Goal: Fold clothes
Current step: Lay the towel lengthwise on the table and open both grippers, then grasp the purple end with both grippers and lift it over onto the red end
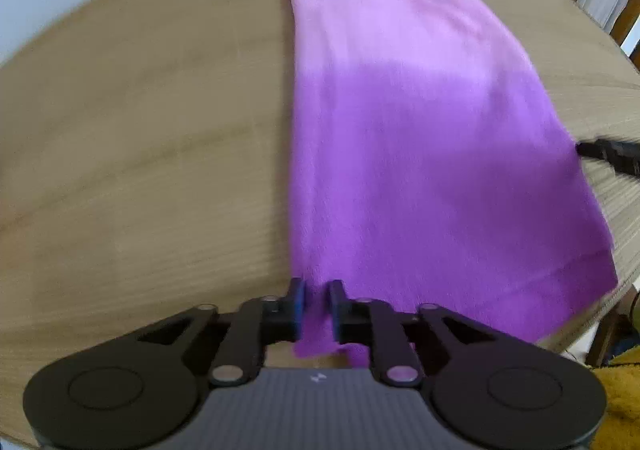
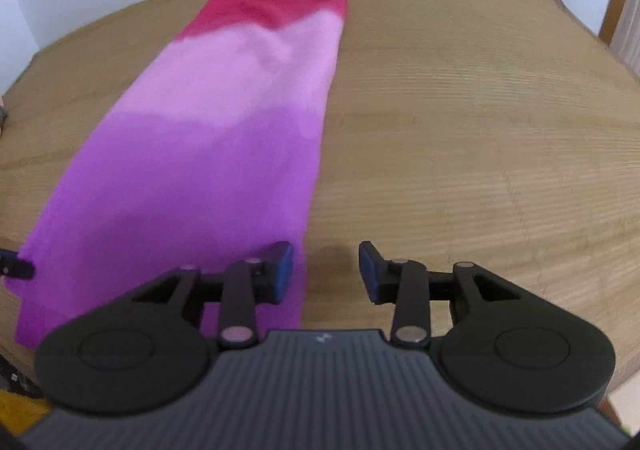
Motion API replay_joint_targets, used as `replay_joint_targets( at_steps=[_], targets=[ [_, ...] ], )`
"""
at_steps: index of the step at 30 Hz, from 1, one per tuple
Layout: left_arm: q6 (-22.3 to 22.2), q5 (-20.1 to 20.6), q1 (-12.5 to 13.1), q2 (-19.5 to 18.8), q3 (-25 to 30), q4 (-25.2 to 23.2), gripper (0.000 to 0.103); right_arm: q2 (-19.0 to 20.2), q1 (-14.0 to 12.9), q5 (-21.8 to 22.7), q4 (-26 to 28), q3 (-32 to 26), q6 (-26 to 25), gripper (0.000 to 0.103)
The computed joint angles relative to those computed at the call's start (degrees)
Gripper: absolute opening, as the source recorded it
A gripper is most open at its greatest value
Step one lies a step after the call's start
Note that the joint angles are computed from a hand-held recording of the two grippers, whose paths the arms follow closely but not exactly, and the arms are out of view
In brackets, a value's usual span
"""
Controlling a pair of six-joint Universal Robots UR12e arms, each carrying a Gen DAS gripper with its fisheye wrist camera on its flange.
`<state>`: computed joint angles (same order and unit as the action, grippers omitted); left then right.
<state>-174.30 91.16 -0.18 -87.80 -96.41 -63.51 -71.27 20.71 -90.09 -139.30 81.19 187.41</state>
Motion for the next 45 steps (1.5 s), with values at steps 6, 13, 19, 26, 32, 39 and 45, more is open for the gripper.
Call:
replay_joint_targets(
  at_steps=[6,13,19,26,32,39,45],
  targets=[
    [-1.84,-2.48,-0.36,-2.54,1.84,12.51,0.051,7.26,-1.51,2.79,-7.45,-8.53,-0.73,0.039],
    [-1.15,-0.77,-1.63,-11.51,8.10,18.12,0.054,12.62,-3.42,10.71,-1.77,-16.15,3.03,0.040],
    [-5.49,-7.07,0.23,-18.24,14.66,11.10,0.057,13.78,-6.52,21.09,1.74,-17.36,4.63,0.042],
    [-7.60,-21.29,2.77,-23.18,19.16,10.14,0.077,16.89,-9.09,34.72,1.80,-20.27,5.76,0.060],
    [-2.25,-20.42,1.86,-23.74,20.89,7.38,0.089,20.18,-9.52,39.68,2.47,-24.48,10.00,0.060],
    [-0.36,-23.04,0.66,-24.41,20.71,9.97,0.013,21.06,-7.90,36.25,6.71,-27.16,1.51,0.014],
    [-12.34,-33.60,3.69,-20.53,14.10,22.90,0.012,18.94,-8.77,41.44,-3.31,-23.92,11.02,0.013]
  ],
)
